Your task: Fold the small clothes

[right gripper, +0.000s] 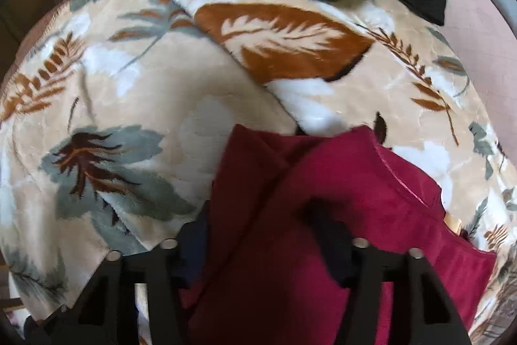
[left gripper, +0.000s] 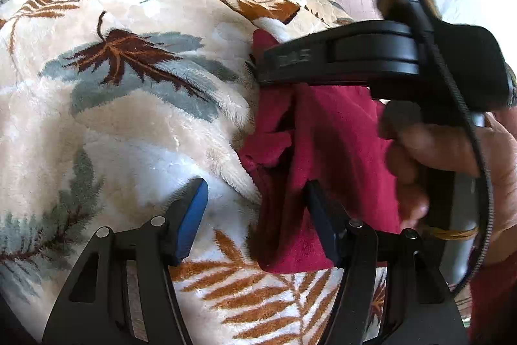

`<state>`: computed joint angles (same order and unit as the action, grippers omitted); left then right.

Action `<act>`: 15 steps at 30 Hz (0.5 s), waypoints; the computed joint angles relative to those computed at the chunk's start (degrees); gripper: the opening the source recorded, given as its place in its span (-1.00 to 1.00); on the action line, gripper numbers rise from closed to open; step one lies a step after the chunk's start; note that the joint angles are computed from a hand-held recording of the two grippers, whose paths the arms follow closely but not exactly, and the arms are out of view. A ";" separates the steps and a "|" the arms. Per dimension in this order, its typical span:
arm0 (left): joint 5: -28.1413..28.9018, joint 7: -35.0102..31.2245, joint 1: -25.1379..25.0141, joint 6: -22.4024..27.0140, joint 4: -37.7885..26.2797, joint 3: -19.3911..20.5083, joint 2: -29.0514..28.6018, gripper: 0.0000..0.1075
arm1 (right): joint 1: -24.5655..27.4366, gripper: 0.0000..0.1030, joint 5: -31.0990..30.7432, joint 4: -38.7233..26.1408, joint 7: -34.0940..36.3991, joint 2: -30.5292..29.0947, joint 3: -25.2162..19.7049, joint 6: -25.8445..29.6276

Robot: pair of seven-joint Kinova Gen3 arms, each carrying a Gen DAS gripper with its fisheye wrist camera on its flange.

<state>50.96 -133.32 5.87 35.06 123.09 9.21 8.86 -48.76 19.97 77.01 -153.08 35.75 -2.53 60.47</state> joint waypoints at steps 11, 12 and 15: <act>1.19 -0.35 0.66 -0.12 0.07 0.25 -0.22 0.21 | 1.11 -0.57 0.64 9.87 -3.04 -6.08 -0.85 -10.34; 1.23 -0.39 0.74 -0.10 -0.01 0.30 -0.13 0.21 | 1.45 -0.57 0.36 10.18 -3.00 -6.29 -1.00 -10.86; 1.84 -1.17 0.65 0.21 -0.26 0.40 0.23 0.21 | 1.80 -0.57 -0.13 9.63 -2.69 -5.93 -1.21 -11.10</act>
